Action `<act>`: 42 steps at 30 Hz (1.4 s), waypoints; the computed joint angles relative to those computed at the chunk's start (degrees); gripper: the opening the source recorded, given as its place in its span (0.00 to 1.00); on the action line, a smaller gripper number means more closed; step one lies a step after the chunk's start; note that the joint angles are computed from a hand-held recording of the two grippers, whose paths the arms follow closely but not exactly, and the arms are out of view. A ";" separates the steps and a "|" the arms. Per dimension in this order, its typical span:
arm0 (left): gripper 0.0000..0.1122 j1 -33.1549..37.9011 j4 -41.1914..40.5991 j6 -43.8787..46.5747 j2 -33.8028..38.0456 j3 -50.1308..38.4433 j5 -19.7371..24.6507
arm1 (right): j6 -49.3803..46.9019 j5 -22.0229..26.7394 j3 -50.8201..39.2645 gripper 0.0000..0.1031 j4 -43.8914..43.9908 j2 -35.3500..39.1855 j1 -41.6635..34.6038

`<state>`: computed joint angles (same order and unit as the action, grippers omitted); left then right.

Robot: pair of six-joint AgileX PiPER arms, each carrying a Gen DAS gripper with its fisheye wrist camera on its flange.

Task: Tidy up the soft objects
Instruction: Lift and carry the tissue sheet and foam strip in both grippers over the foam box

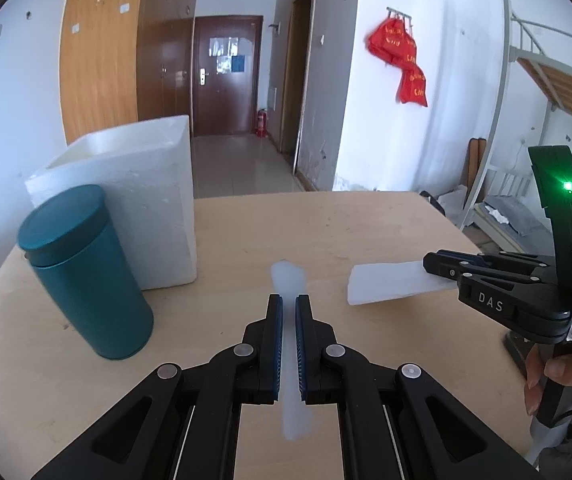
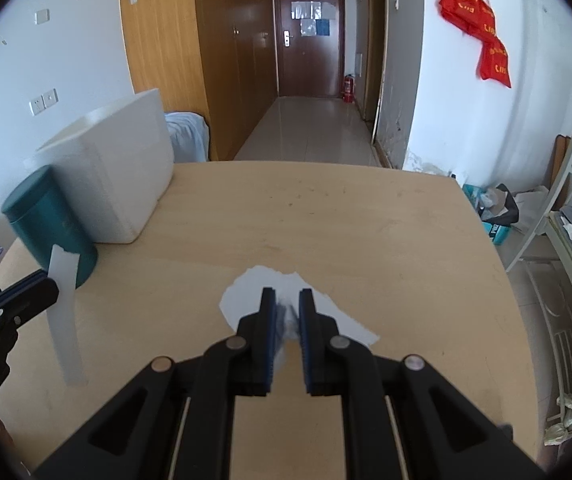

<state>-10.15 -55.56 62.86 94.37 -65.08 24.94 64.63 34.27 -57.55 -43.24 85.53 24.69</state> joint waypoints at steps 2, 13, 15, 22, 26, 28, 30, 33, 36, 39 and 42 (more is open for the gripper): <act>0.06 0.93 -1.57 2.04 -1.10 1.07 0.90 | 2.42 0.95 0.77 0.13 -1.61 -0.35 1.27; 0.06 4.66 -6.97 8.66 -4.82 4.57 3.49 | 8.46 1.76 4.44 0.12 -3.48 -1.54 5.53; 0.06 5.13 -7.52 9.36 -5.09 5.05 3.80 | 8.02 1.74 4.40 0.12 -2.91 -0.33 5.91; 0.06 6.57 -8.44 10.91 -5.46 5.97 5.40 | 4.23 0.70 3.16 0.13 0.28 5.05 5.82; 0.06 7.40 -8.88 11.24 -5.60 5.99 5.86 | 0.60 1.49 0.45 0.41 2.02 7.88 5.59; 0.06 7.77 -8.73 10.97 -5.63 5.88 6.11 | 1.26 2.40 -0.81 0.63 0.19 9.30 5.87; 0.06 8.31 -8.83 11.12 -5.46 5.72 6.46 | 2.07 1.91 -0.77 0.66 -1.05 9.91 5.73; 0.06 8.87 -8.90 11.10 -5.20 5.62 6.48 | 0.10 0.92 -1.50 0.66 1.09 11.16 4.26; 0.06 9.32 -8.63 10.91 -4.87 5.30 6.74 | -1.69 1.28 -2.38 0.66 2.48 12.45 3.38; 0.06 9.46 -8.59 10.53 -5.20 5.46 6.98 | -2.42 -0.13 -1.71 0.66 3.56 11.99 2.35; 0.06 9.81 -8.48 10.48 -5.29 5.38 7.52 | -3.53 -0.64 -1.93 0.66 5.34 12.06 1.59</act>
<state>-0.34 -64.04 73.34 89.08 -59.70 32.45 61.09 33.63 -59.48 -37.90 97.59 26.28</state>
